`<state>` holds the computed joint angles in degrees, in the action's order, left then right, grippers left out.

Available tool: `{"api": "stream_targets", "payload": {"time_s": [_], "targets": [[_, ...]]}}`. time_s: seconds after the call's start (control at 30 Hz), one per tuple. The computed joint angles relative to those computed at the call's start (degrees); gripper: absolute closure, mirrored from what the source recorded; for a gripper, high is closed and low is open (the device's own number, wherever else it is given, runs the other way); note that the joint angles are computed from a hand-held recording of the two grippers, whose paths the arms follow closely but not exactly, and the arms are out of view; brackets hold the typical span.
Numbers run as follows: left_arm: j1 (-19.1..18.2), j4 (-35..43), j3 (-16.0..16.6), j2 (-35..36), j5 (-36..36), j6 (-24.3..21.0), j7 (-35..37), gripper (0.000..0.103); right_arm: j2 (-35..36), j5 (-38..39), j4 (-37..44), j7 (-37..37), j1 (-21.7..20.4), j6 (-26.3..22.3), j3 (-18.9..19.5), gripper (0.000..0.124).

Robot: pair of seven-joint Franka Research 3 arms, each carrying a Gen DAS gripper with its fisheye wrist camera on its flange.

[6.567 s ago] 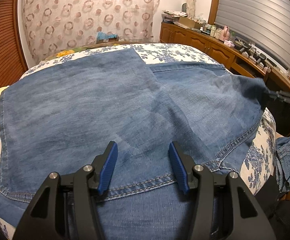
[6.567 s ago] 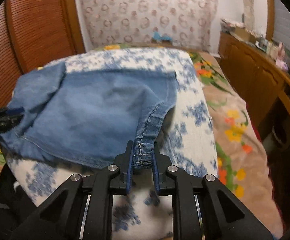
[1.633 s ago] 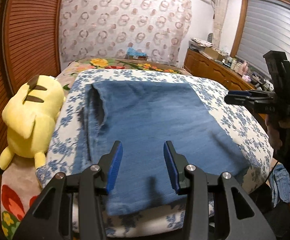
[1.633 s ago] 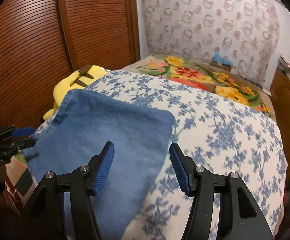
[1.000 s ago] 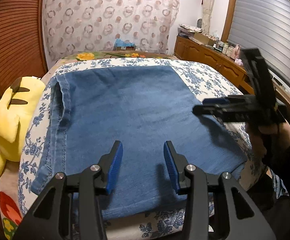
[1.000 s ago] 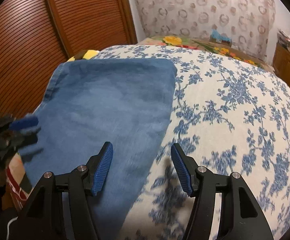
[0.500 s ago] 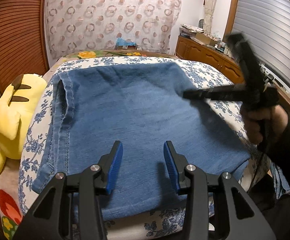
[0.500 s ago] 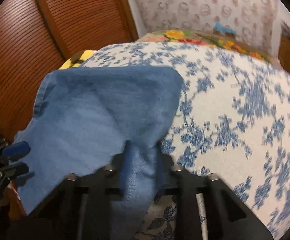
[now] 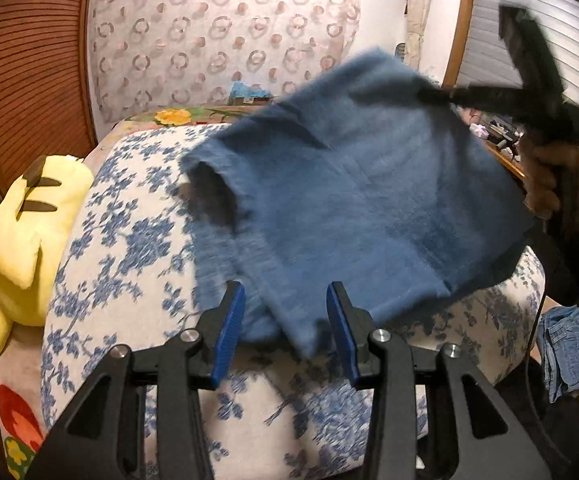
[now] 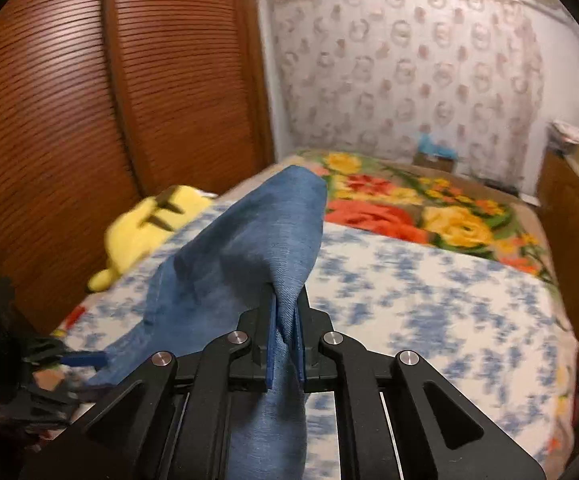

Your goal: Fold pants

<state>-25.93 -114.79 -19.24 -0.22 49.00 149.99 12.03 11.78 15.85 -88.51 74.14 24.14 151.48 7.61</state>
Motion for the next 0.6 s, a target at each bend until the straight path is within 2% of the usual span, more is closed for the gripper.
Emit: {"api": "stream_targets", "payload": {"time_s": [0.1, 0.2, 0.3, 0.43, 0.5, 0.6], "targets": [[-0.36, 2.94, 0.06, 2.14, 0.45, 0.26, 1.37, 0.062, 1.37, -5.35, 0.55, 5.01, -0.48, -1.53, -3.11, 0.119], [-1.15, 6.41, 0.55, 4.78, 1.09, 0.86, 2.78, 0.062, 2.63, -7.83, 0.74, 8.50, -1.85, -3.20, -4.62, 0.119], [-2.32, 10.30, 1.31, 7.74, 0.94, 1.48, 4.72, 0.062, 3.31, -6.81, 0.32, 8.07, -3.52, -4.46, -4.19, 0.116], [-3.80, 14.86, 2.32, 11.67, -1.31, 2.74, 8.09, 0.062, 2.45, -8.68, -2.84, 9.76, -3.60, -4.84, -4.52, 0.109], [-4.61, 16.15, 2.89, 12.93, -2.38, 3.03, 9.46, 0.062, 1.37, -6.63, -5.26, 8.53, -4.64, -4.39, -3.86, 0.095], [-5.90, 18.20, 3.43, 15.05, -4.30, 2.38, 11.51, 0.062, -0.79, -3.93, -9.30, 6.72, -5.63, -4.55, -3.27, 0.081]]}}
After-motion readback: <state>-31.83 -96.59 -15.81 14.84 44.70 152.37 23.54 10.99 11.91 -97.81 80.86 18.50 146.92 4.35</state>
